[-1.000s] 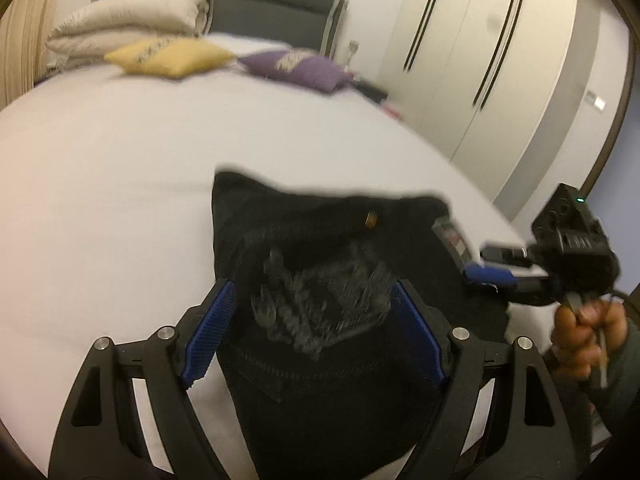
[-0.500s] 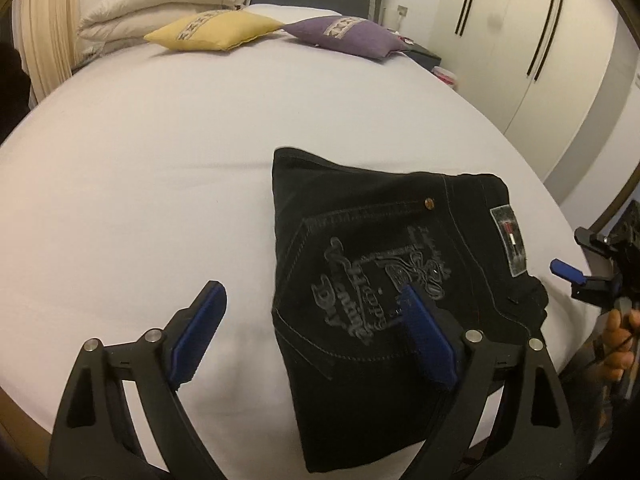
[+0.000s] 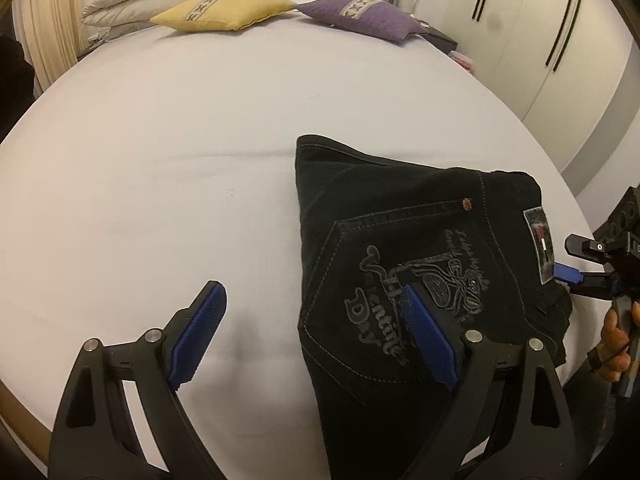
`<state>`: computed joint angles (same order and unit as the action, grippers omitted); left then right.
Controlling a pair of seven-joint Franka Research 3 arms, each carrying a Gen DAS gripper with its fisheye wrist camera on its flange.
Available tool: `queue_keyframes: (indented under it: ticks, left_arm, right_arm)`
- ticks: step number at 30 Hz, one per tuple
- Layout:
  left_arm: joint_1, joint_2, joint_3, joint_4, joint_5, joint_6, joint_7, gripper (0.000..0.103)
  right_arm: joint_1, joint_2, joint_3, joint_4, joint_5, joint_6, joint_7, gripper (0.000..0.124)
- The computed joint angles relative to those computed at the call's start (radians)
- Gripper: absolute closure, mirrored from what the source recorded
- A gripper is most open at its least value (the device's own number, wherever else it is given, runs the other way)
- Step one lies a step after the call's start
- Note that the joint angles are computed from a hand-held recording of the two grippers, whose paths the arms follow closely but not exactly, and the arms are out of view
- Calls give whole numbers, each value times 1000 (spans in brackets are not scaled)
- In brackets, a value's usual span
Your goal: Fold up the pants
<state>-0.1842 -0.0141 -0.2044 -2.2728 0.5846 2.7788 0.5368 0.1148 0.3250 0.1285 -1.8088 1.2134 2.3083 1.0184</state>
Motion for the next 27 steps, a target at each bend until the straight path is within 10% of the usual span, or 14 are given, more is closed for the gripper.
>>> queue_keyframes:
  ticks: [10,15,18,27]
  left_arm:
    - [5,92,-2,54,-252,15,235,14]
    - [19,133,-17,80,-418,24,370,16]
    - [37,154,-45,105,-541,27,503,45]
    - [0,127,-17,111,-467,26,475,83]
  right_arm:
    - [35,92,13,142,-193,-36,65,45]
    - [57,104,7,164,-309,-22,109,78]
    - [53,91,13,145,-319,-2,110,88]
    - [111,-24,14,47,-427,168,86,103]
